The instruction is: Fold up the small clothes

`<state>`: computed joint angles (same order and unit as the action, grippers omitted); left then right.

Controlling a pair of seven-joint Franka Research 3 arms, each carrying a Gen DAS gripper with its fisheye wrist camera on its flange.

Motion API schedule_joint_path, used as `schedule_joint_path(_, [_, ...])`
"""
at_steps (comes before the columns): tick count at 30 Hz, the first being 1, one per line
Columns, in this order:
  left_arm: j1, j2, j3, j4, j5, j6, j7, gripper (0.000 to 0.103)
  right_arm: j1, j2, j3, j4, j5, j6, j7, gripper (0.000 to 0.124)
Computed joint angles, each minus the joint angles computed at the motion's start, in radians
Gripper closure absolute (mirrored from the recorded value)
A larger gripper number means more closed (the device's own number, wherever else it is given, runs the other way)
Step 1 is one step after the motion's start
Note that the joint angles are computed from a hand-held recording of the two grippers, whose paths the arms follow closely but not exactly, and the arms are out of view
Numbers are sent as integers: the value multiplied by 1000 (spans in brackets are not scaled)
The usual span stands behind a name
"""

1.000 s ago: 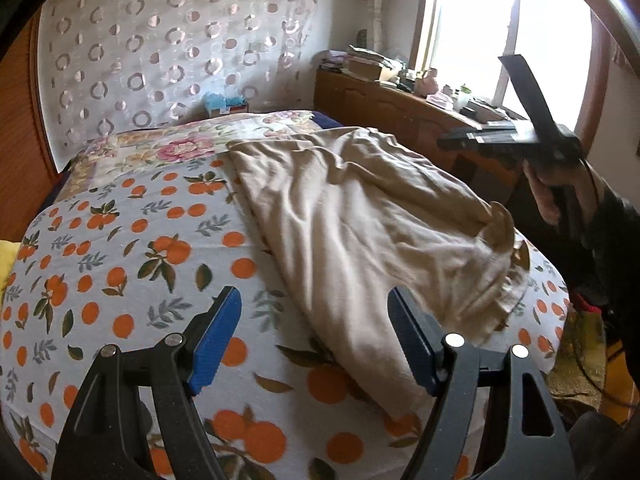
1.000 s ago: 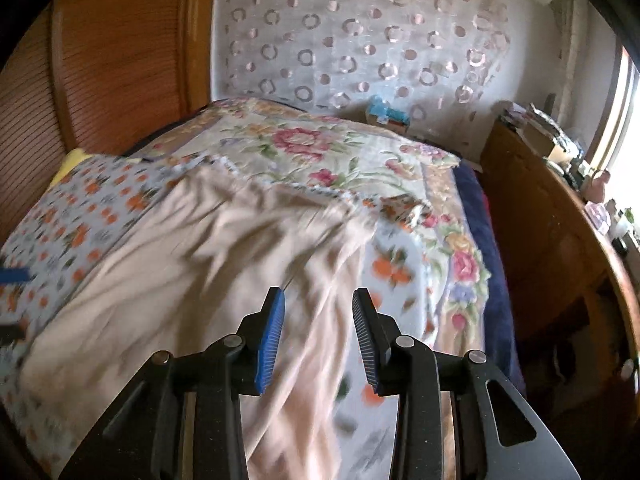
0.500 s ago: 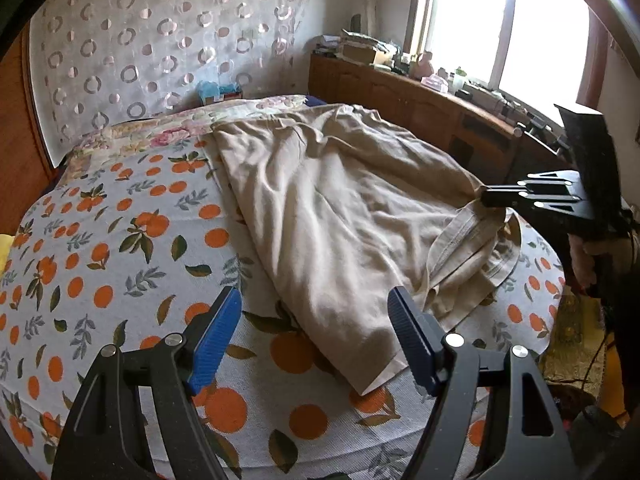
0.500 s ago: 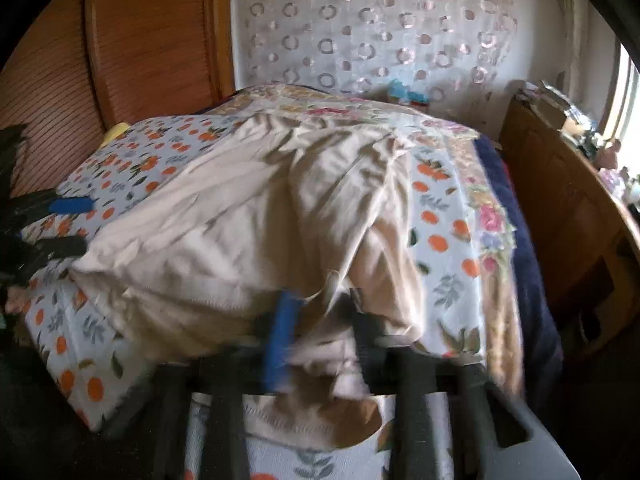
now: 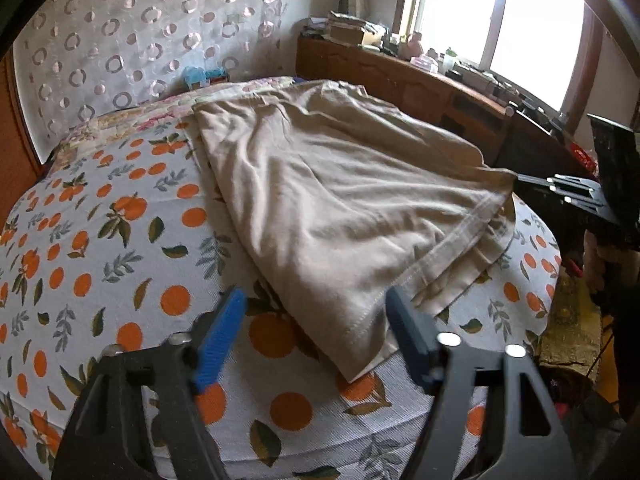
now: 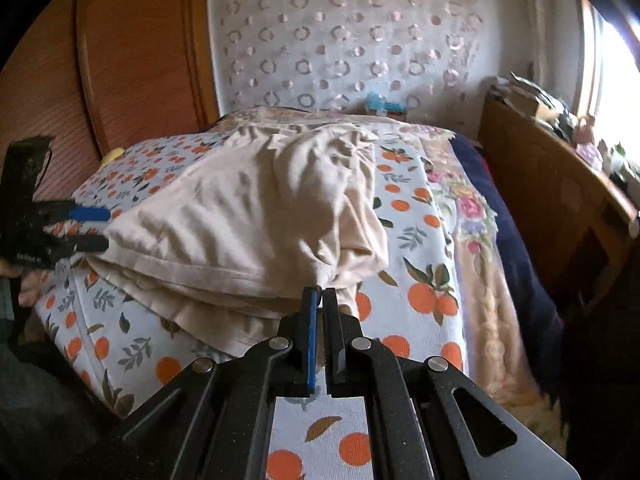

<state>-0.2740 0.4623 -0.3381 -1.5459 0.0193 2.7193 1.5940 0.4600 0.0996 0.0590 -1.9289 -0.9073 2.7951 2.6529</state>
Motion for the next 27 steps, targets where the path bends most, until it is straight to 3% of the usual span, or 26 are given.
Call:
schedule_joint_path(7, [41, -3, -52, -14, -88, -27, 86, 95, 12, 30, -6, 32, -51, 8, 72, 123])
schedule_joint_path(8, [46, -11, -59, -26, -101, -16, 99, 97, 15, 28, -11, 30, -57, 10, 82, 123])
schedule_joint_path(11, [46, -63, -55, -88, -117, 41, 104, 97, 25, 30, -21, 35, -93, 17, 123, 124])
schedule_joint_path(14, [78, -122, -92, -154, -180, 73, 171, 97, 32, 6, -15, 16, -132, 12, 145, 124])
schedule_joint_path(21, [53, -136, -68, -174, -199, 50, 188, 97, 20, -31, 29, -33, -76, -50, 85, 124])
schedule_joint_path(27, [18, -118, -31, -153, -140, 49, 132, 97, 7, -34, 43, -17, -53, -75, 51, 124])
